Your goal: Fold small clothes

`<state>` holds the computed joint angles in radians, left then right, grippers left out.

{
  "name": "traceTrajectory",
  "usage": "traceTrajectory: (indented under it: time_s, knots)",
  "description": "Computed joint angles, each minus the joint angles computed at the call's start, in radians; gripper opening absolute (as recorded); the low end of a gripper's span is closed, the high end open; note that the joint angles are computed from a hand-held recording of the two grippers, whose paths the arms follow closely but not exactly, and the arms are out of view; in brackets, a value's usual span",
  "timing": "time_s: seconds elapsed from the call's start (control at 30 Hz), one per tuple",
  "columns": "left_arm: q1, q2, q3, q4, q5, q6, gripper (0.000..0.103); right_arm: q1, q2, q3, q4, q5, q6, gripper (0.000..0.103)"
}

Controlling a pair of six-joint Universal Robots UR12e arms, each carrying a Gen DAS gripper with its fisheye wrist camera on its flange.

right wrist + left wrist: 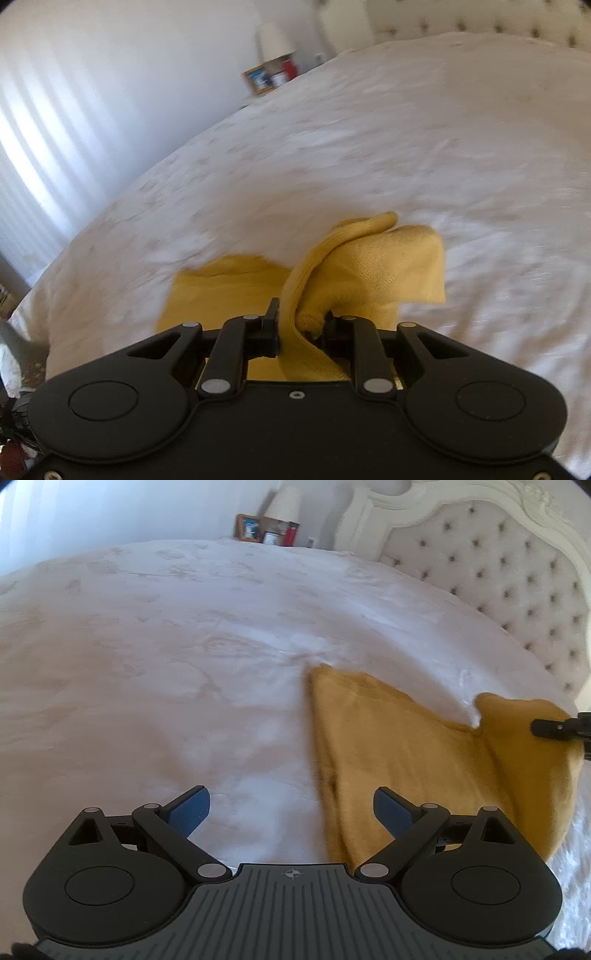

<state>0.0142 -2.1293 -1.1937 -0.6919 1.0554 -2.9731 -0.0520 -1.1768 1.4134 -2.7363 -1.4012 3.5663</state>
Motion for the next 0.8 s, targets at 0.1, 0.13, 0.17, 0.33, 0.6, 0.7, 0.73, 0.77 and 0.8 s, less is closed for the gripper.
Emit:
traceTrajectory:
  time_s: [0.1,0.13,0.17,0.33,0.6,0.7,0.73,0.77,0.8]
  knots:
    - [0.005,-0.006,0.014,-0.013,0.013,-0.01,0.096,0.03,0.037,-0.047,0.032,0.01,-0.015,0.028]
    - [0.006,-0.007,0.017,-0.017,0.015,-0.016,0.096,0.04,0.05,-0.063,0.045,0.01,-0.019,0.028]
    - [0.008,-0.008,0.02,-0.021,0.016,-0.022,0.096,0.048,0.061,-0.076,0.052,0.013,-0.019,0.028]
    - [0.017,-0.013,0.033,-0.035,0.008,-0.042,0.096,0.085,0.1,-0.128,0.084,-0.004,-0.038,0.028]
    - [0.018,-0.012,0.033,-0.036,0.01,-0.047,0.096,0.133,0.148,-0.199,0.14,-0.117,-0.096,0.036]
    - [0.018,-0.014,0.036,-0.042,0.012,-0.051,0.096,0.135,0.157,-0.209,0.158,-0.077,-0.092,0.049]
    - [0.018,-0.015,0.038,-0.043,0.013,-0.053,0.096,0.135,0.157,-0.207,0.149,-0.052,-0.096,0.051]
    - [0.018,-0.015,0.039,-0.044,0.014,-0.055,0.096,0.133,0.155,-0.201,0.131,-0.022,-0.104,0.051]
    - [0.019,-0.016,0.039,-0.044,0.014,-0.057,0.096,0.129,0.152,-0.19,0.104,0.017,-0.111,0.051]
